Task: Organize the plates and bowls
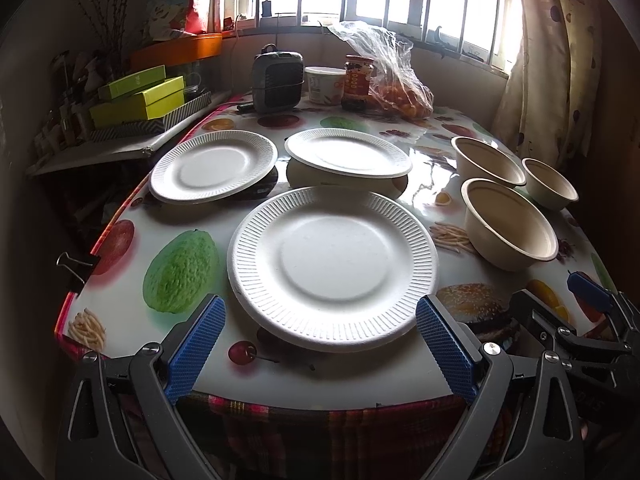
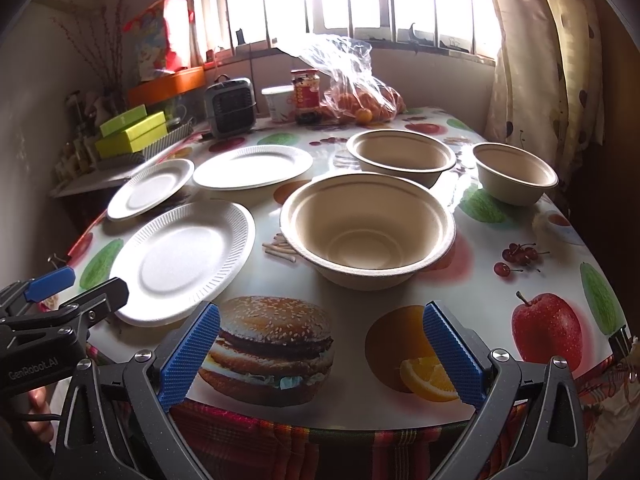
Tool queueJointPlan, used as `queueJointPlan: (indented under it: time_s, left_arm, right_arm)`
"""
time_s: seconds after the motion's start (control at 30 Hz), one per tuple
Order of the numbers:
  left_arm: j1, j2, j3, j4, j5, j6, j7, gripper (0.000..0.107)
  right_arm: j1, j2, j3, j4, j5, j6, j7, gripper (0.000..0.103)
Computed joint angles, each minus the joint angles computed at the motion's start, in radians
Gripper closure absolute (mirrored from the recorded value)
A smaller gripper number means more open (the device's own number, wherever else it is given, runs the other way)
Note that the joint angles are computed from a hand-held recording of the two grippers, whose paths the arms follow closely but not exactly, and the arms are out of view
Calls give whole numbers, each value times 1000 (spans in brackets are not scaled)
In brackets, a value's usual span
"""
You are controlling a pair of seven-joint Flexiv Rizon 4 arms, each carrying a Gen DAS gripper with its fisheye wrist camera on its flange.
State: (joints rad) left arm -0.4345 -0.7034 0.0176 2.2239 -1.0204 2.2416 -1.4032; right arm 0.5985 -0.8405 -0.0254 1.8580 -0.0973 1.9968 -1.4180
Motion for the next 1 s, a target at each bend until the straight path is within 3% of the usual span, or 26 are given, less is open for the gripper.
queueJointPlan:
  time_s: [0.77, 1.0]
  left_arm:
    - [5, 2, 1, 4, 12, 0, -8, 10]
    - [49, 27, 9, 41, 57, 2, -56, 10]
  right_arm:
    - [5, -1, -2, -2, 7, 2, -5, 0]
    - [-55, 11, 71, -33, -73, -10, -10, 0]
